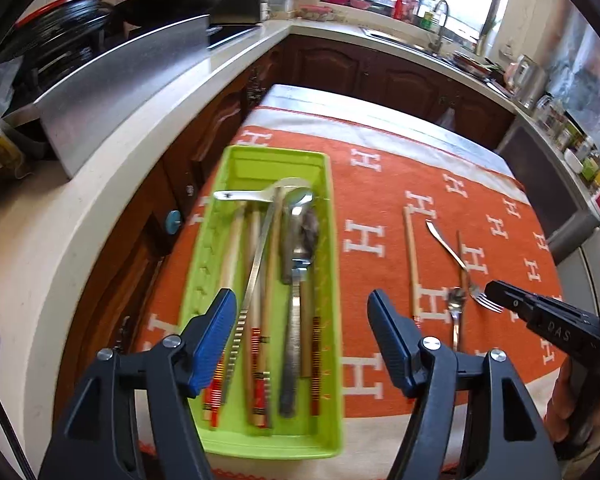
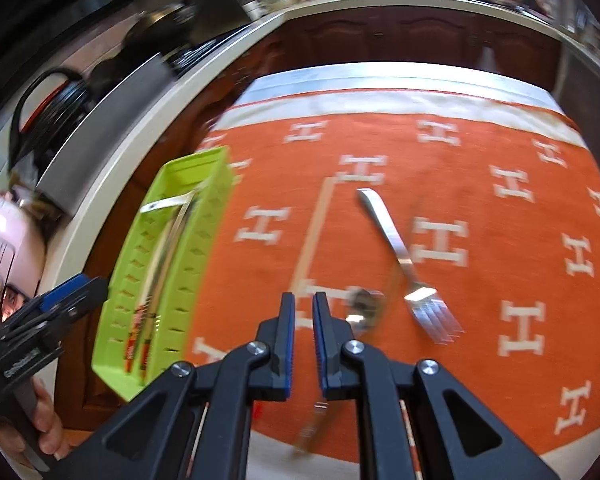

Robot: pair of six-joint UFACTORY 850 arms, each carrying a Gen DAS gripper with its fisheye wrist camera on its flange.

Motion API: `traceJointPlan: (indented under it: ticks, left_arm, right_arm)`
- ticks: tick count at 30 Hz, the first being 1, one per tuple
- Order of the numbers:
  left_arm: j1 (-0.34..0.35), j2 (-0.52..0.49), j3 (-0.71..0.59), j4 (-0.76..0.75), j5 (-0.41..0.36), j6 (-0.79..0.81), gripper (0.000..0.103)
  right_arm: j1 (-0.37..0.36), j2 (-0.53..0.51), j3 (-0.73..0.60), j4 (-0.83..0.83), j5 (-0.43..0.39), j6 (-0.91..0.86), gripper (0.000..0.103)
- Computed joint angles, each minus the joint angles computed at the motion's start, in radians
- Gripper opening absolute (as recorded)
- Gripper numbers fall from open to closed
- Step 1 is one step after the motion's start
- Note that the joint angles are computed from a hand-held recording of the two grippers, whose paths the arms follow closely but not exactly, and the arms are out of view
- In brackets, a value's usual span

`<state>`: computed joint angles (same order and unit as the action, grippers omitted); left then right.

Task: Organize utensils
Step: 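Lower the right tool onto the steel fork and close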

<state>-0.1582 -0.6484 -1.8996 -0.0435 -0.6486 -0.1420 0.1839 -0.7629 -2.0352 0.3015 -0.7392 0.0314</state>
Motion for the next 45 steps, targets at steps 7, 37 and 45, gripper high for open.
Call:
traceJointPlan:
  ticks: [7,37,45]
  left_arm:
    - [-0.058,-0.061,-0.084,-0.073,-0.042,0.123,0.066]
    - [-0.135,-0.554,-0.758,0.045,-0.405,0.107,0.051]
    - [-0.143,-0.542,-0.732,0.064,-0.378,0.107,0.054]
  right_arm:
    - [-0.069,0.047,0.112,0.007,0.044,0.058,0.011]
    - [-0.099,-0.239,-0.268,0.157,-0.197,-0.324,0.012]
    - [-0.049,-0.259,-0.313,-0.025,-0.175,-0.413,0.012]
